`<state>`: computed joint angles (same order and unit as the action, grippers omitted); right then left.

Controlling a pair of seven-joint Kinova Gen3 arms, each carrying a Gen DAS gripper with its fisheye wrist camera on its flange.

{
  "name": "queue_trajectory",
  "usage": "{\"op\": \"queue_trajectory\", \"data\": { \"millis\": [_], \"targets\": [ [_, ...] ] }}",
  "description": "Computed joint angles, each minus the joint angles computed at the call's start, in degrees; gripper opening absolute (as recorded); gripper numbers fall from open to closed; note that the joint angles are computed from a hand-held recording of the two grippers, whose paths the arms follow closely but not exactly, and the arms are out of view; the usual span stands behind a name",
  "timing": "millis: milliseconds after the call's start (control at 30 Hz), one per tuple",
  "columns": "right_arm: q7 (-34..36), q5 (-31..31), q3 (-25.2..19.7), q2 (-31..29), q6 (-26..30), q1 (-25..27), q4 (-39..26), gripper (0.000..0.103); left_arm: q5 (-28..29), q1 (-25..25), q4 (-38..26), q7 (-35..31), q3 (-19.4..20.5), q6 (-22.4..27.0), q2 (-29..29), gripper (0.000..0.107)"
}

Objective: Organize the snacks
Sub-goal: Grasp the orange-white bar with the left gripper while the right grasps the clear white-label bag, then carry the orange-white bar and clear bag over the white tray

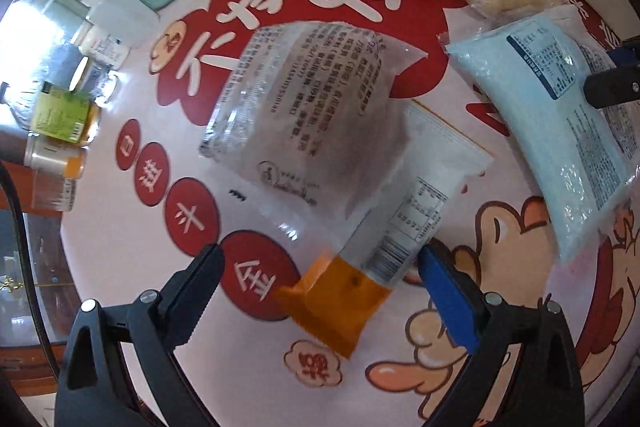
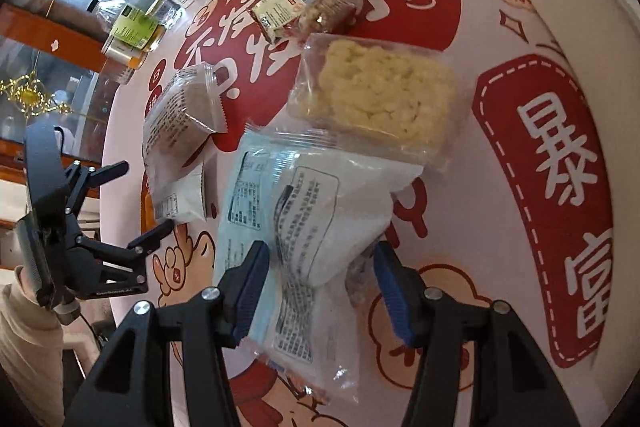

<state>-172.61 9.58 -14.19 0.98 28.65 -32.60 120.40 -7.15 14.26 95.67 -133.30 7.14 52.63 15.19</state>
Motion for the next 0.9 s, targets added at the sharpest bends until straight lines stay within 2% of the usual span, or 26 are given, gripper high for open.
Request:
{"op": "queue_trajectory", "data": {
  "millis": [100,200,267,333,367,433,467,533,633,800,900],
  "targets": [
    [-0.38,0.36,-0.34,0.39,-1.57,0.37,0.6,0.057,1.85,-0.84,-0.42,-1.14,0.3,0.07,0.51,0.097],
    [-2.39,3.12,-0.06,0.59,-1.37,-0.75,0.37,0.059,4.04,-1.76,-1.31,-1.69,0.42,1.69,0.92,0.088],
    [-3.53,5.58,-0.13,1.05,-1.06,-1.47,0.0,0.059,6.58,-2.81,-2.33,-2.08,0.57,4.7,1.06,0.064],
    [-5.11,8.54,-0.19,1.48,-0.39,-2.5,-0.39,0.057,8.29,-3.51,-2.52,-1.17,0.73,6.79,0.88,0.047],
    [-5.86,9.73,-0.18,1.56,-0.2,-2.98,-0.46,0.056,7.91,-2.76,-1.9,-0.03,0.11,6.43,0.34,0.045],
    [-8.83,13.52,-0.34,1.15,-0.43,-4.22,0.04,0.045,6.37,-1.63,0.22,2.45,-0.22,4.89,-1.27,0.041],
    [-10.09,15.22,-0.64,1.06,0.45,-4.83,-0.22,0.043,6.38,-1.5,0.88,3.51,-0.27,5.04,-1.9,0.038],
    [-11.89,17.35,-1.32,0.94,2.73,-5.87,-0.99,0.034,8.57,-2.58,0.88,4.45,-0.3,7.21,-2.43,0.034],
    [-15.69,20.73,-2.67,-0.31,5.29,-7.41,-1.2,0.026,10.11,-3.38,2.69,7.56,-0.8,8.69,-4.1,0.033],
    [-17.42,22.08,-6.13,-1.92,12.59,-9.75,-2.78,0.023,13.65,-5.35,6.96,9.56,-1.24,10.47,-8.84,0.032],
    [-19.29,22.47,-8.18,-3.27,16.1,-10.89,-2.86,0.02,16.01,-6.09,10.21,10.0,-1.64,11.3,-13.81,0.032]
  ]
}}
